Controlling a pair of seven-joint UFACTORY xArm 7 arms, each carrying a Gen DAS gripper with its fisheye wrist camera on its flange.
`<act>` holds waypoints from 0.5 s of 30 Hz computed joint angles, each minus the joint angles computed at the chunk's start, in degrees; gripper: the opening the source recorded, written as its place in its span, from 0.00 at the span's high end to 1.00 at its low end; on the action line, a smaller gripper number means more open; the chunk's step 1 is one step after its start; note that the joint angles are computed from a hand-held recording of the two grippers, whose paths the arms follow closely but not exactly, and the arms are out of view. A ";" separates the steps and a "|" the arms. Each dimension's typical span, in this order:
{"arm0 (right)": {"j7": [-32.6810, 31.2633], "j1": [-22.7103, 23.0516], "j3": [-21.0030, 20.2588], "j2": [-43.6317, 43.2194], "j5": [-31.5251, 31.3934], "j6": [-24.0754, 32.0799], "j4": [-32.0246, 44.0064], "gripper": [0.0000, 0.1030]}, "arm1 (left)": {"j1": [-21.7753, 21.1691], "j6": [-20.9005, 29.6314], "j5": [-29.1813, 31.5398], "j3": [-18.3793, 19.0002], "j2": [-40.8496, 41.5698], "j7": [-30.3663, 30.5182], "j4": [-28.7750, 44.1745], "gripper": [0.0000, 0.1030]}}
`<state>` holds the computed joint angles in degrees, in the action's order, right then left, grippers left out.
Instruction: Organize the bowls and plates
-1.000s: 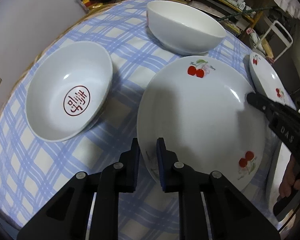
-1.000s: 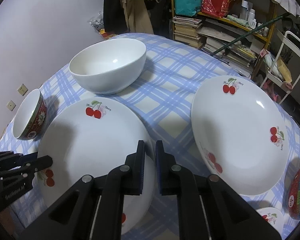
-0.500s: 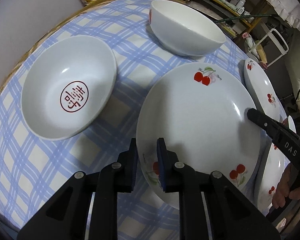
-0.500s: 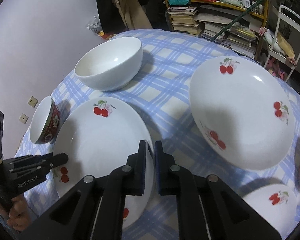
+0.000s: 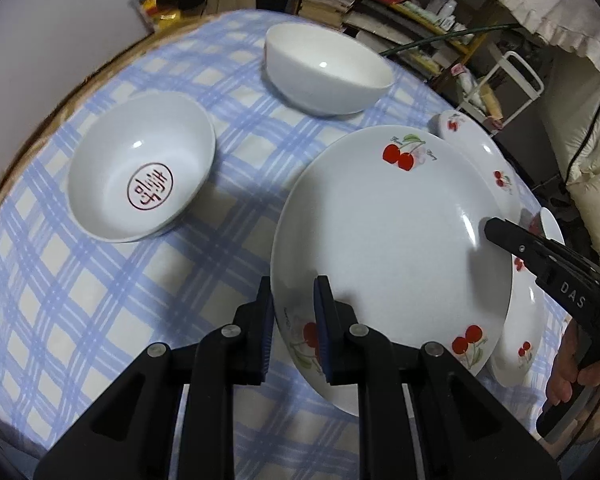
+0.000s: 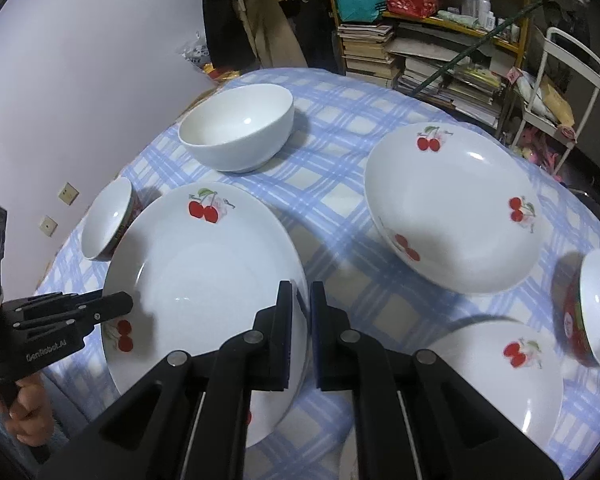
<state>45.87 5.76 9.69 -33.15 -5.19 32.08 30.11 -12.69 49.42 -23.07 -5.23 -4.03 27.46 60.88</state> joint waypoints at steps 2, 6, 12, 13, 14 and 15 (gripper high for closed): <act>0.78 0.11 0.47 -1.39 0.07 1.22 -0.16 0.90 | 0.09 0.73 -0.77 0.25 -1.43 0.49 -0.81 0.83; 2.29 0.83 1.59 -3.78 0.11 3.57 -0.27 0.90 | 0.10 1.00 -0.23 0.54 -4.13 0.17 -2.92 0.83; 4.68 2.33 2.76 -5.61 0.74 6.21 -0.75 0.90 | 0.13 2.23 0.15 1.56 -7.89 -0.18 -5.61 0.83; 5.23 2.57 3.05 -5.53 0.84 6.67 -0.82 0.90 | 0.15 2.35 0.23 1.72 -8.22 -0.25 -5.83 0.83; 5.48 2.94 3.07 -5.43 1.00 7.07 -0.91 0.90 | 0.16 2.37 0.39 1.79 -8.52 -0.38 -6.12 0.83; 5.67 3.34 3.04 -5.35 1.20 7.31 -1.08 0.90 | 0.21 2.50 0.59 1.86 -8.78 -0.70 -6.42 0.83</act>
<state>51.54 9.10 12.73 -38.50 -3.99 39.39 29.03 -12.48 51.92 -22.49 -3.37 -12.81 26.75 54.47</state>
